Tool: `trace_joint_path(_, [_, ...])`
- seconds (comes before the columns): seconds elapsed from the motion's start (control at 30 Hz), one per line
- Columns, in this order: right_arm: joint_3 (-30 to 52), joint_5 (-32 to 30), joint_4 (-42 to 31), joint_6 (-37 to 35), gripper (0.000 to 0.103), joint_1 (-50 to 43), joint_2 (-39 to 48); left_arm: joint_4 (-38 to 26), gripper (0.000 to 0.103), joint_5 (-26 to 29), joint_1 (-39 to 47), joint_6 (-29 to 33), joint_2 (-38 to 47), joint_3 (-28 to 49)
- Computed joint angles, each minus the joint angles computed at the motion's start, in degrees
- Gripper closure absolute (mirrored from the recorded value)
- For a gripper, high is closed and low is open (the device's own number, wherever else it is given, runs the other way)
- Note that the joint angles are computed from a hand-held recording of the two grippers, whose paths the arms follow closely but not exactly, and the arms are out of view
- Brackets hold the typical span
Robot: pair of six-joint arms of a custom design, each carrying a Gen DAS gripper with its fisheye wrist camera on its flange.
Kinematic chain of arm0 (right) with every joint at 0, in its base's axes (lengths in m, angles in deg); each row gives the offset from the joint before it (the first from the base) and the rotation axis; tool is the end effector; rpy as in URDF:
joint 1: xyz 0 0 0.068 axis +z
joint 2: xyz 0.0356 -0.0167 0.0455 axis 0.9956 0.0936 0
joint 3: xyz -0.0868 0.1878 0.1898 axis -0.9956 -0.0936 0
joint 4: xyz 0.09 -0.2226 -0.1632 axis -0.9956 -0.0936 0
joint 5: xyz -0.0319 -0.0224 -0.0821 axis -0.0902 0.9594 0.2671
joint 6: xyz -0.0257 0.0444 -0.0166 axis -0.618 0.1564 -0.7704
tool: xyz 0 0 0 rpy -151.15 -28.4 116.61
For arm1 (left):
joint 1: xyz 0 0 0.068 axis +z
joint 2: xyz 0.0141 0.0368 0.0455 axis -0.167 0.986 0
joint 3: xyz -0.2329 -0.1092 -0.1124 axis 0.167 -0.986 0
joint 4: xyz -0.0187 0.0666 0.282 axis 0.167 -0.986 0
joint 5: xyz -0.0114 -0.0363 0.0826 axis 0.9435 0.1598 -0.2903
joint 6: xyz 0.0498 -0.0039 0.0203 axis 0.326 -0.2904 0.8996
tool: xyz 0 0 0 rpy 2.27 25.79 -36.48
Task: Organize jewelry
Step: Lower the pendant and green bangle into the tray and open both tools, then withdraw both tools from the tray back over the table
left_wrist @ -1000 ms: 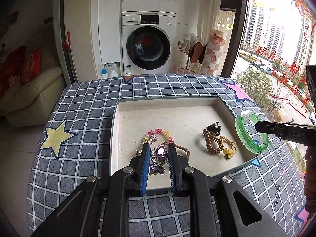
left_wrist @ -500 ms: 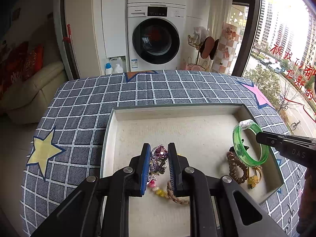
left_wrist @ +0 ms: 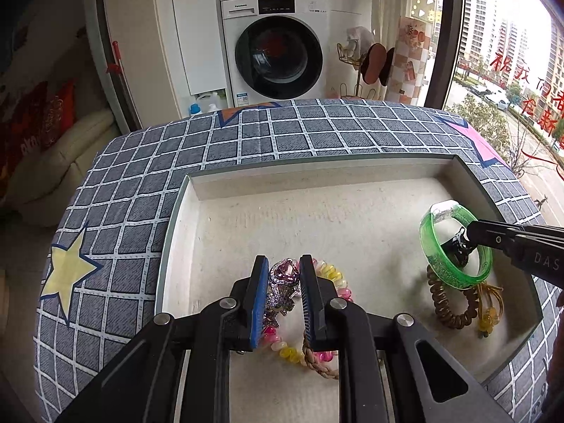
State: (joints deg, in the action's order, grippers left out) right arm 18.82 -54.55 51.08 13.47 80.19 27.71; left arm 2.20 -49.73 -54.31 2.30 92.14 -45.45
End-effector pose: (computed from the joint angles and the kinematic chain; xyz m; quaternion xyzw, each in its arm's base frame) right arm 0.1864 -0.0037 0.0791 -0.0821 0.9586 0.1192 0.2451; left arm 0.1273 -0.1010 0.0693 -0.0341 0.9396 0.0246 0.3397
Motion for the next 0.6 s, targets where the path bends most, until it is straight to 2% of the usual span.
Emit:
trace_joint_path(0.23, [0.7,-0.8,-0.3,0.0,0.093,-0.4,1.5,-2.1,0.072,-2.0,-2.3,-2.1,2.7,1.6])
trace_joint_path(0.3, [0.6,-1.7,-0.8,-0.1,0.088,-0.8,1.2,-3.3,0.072,-3.1,-3.4,-2.8,2.2,1.8])
trace_joint_path(0.37, [0.3,-2.1,-1.1,-0.1,0.072,-1.0,0.2,-4.5,0.072,-4.1,-4.4,-3.5,1.1,1.8])
trace_joint_path(0.43, [-0.1,-2.8,-1.7,-0.1,0.063,-1.1,-1.4,-5.7,0.072,-4.5,-5.0,-4.0,-0.1,1.8])
trace_joint_path(0.6, [-1.0,-5.1,-5.6,-0.8,0.063,-2.4,-6.8,-9.3,0.072,-5.8,-7.0,-5.8,-3.3,1.9])
